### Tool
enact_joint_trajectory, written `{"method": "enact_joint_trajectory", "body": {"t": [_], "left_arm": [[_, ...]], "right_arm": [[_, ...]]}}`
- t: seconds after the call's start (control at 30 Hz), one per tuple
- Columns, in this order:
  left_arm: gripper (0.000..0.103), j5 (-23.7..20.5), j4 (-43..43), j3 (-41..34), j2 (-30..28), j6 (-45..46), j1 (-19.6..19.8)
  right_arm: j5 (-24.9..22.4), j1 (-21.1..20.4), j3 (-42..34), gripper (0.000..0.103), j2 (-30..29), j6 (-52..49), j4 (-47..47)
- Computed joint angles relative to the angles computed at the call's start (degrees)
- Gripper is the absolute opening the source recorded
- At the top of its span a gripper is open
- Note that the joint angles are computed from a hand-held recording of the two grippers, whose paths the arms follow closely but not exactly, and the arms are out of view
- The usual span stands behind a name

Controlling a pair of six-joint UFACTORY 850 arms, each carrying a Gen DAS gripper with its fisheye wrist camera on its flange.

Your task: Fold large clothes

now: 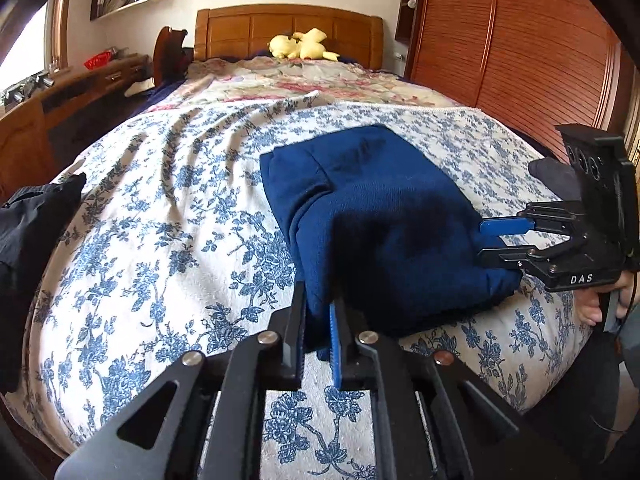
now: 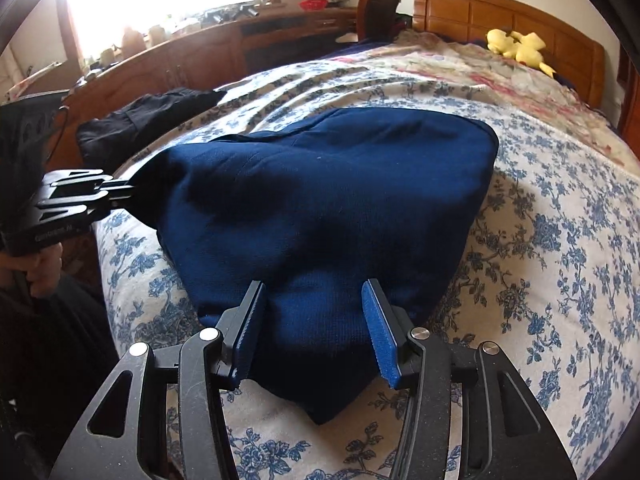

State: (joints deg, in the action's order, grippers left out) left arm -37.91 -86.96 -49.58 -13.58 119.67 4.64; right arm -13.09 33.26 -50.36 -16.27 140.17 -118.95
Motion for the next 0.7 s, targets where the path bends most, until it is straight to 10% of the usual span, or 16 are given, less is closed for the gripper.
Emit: {"method": "enact_joint_trajectory", "body": {"t": [0.33,0.7], "left_arm": [[0.029,-2.5,2.2,0.4,0.6,0.3,2.0],[0.029,2.5,6.8,-0.1,-2.8,-5.3,-1.2]], "right_arm": [[-4.2,-3.8,-3.7,0.056,0.5,-11.8,8.4],[3.7,-17.6,-16.5,0.066,-13.7,-23.1,21.9]]}}
